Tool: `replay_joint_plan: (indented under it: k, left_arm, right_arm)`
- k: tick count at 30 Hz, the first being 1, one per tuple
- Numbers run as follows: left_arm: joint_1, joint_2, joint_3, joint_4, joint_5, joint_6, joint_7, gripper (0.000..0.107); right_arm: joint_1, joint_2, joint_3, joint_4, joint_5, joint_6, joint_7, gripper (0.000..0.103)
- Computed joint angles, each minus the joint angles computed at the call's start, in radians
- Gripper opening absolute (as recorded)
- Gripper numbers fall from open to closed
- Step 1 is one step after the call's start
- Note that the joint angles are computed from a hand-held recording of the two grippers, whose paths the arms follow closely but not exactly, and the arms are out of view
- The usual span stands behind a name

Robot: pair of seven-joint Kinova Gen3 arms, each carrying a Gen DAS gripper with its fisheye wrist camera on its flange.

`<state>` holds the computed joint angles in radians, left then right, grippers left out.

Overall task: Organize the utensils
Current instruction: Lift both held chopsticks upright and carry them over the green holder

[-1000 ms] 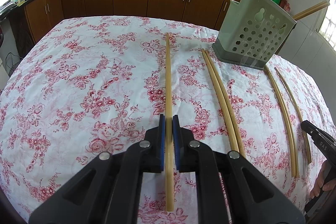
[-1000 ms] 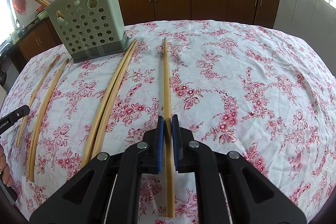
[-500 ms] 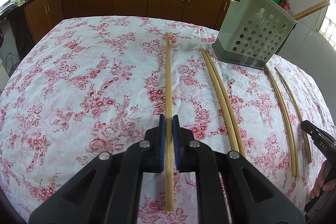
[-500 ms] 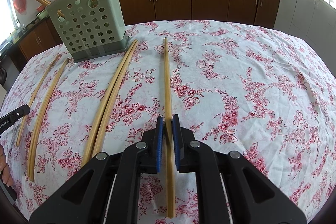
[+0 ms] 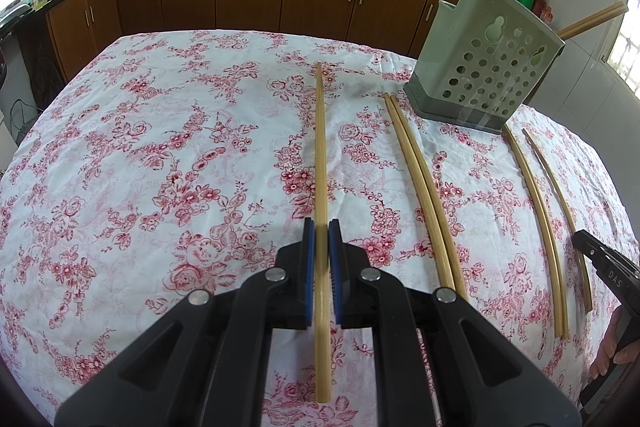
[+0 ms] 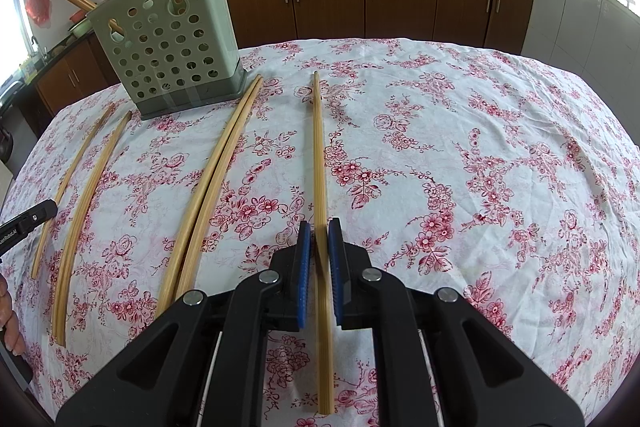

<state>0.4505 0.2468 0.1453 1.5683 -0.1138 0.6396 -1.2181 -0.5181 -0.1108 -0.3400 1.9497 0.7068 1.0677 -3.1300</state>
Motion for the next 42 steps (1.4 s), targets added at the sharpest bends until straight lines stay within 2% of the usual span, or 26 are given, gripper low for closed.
replay_joint_plan:
  k: [2,7,12,14,18,23,28,33,37,42]
  left_arm:
    - [0.002,0.000,-0.002,0.000,-0.003,0.001,0.002,0.011]
    - [0.053,-0.020,-0.015,0.019,-0.099,0.027,0.048,0.011]
    - [0.054,-0.032,-0.004,0.030,-0.126,0.036,0.050,0.008]
    - [0.065,-0.035,-0.002,0.019,-0.153,0.057,0.052,0.008]
    - [0.038,-0.114,0.004,0.050,-0.147,-0.016,0.040,0.008]
    - [-0.024,-0.202,0.023,0.044,-0.098,-0.103,0.018,0.008]
    - [-0.059,-0.217,0.046,-0.031,-0.032,-0.100,-0.047,0.008]
    - [-0.079,-0.223,0.055,-0.099,0.076,-0.073,-0.161,0.008]
    - [-0.089,-0.234,0.060,-0.143,0.188,-0.071,-0.263,0.008]
    - [-0.071,-0.246,0.075,-0.176,0.209,-0.106,-0.298,0.008]
  right_arm:
    - [0.001,-0.001,0.001,0.001,-0.001,-0.001,0.001,0.011]
    - [-0.008,-0.008,-0.015,0.006,-0.002,0.013,-0.024,0.011]
    - [0.005,-0.030,-0.016,0.021,-0.014,-0.005,-0.023,0.008]
    - [0.005,-0.035,-0.028,0.010,-0.004,0.020,-0.025,0.008]
    - [0.005,-0.073,-0.091,-0.021,0.101,0.114,-0.078,0.008]
    - [0.008,-0.101,-0.139,-0.078,0.211,0.195,-0.083,0.008]
    - [0.007,-0.106,-0.159,-0.124,0.290,0.221,-0.062,0.008]
    - [0.016,-0.117,-0.166,-0.164,0.358,0.191,-0.040,0.008]
    - [0.043,-0.144,-0.173,-0.181,0.421,0.126,-0.055,0.008]
    - [0.096,-0.147,-0.213,-0.202,0.550,0.065,-0.115,0.008]
